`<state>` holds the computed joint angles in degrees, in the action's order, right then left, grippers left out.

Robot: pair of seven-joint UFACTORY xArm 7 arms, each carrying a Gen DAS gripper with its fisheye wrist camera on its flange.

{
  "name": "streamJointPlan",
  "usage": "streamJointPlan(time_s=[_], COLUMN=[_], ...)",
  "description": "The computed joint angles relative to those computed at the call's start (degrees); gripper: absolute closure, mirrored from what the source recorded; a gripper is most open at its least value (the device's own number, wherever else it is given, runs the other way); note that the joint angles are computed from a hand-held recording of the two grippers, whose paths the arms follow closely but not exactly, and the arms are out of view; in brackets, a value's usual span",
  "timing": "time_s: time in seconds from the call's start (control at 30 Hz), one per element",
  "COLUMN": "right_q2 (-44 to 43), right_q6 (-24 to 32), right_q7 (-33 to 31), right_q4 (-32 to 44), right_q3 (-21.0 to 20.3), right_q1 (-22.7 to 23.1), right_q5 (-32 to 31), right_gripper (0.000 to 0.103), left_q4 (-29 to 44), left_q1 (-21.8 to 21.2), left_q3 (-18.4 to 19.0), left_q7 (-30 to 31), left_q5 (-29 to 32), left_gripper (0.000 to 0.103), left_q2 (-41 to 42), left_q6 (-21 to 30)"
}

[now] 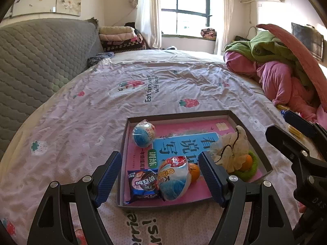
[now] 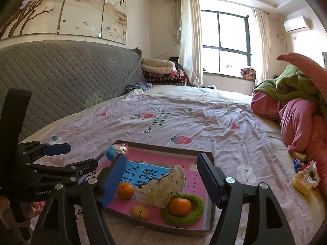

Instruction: Organize objects

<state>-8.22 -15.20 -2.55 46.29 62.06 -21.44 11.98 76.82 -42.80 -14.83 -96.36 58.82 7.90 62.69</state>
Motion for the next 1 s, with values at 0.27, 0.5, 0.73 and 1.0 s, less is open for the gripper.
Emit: streamJointPlan(time_s=[0.27,0.5,0.73,1.0], right_q2=[-2.9,-7.2,-10.2,-14.6], right_q6=[1.4,2.4,3.8,6.4], right_q7=[2.9,8.3,13.7,19.2], right_q4=[-2.2,-5.8,-8.6,-11.1], right_q3=[-13.7,-16.2,-22.8,-25.6], right_q1=[13.9,16.2,22.8,26.6], right_q5=[-2.6,-4.9,-9.3,-14.0], right_gripper=[0.031,0.026,0.026,0.026], left_q4=[-0.2,0.3,-1.6,-2.3], left_q1=[-0.9,-2.9,-4.4,-5.9], left_q3=[-1.2,-2.6,-3.9,-5.1], left_q7=[-1.2,-2.4,-5.2,-8.0], left_q5=[0.8,1.3,0.0,-0.9], left_gripper=[0.024,0.024,0.024,0.024], left_q2=[-1.5,-1.4,-2.3,-2.9], left_q6=[2.7,7.1,8.1,11.4])
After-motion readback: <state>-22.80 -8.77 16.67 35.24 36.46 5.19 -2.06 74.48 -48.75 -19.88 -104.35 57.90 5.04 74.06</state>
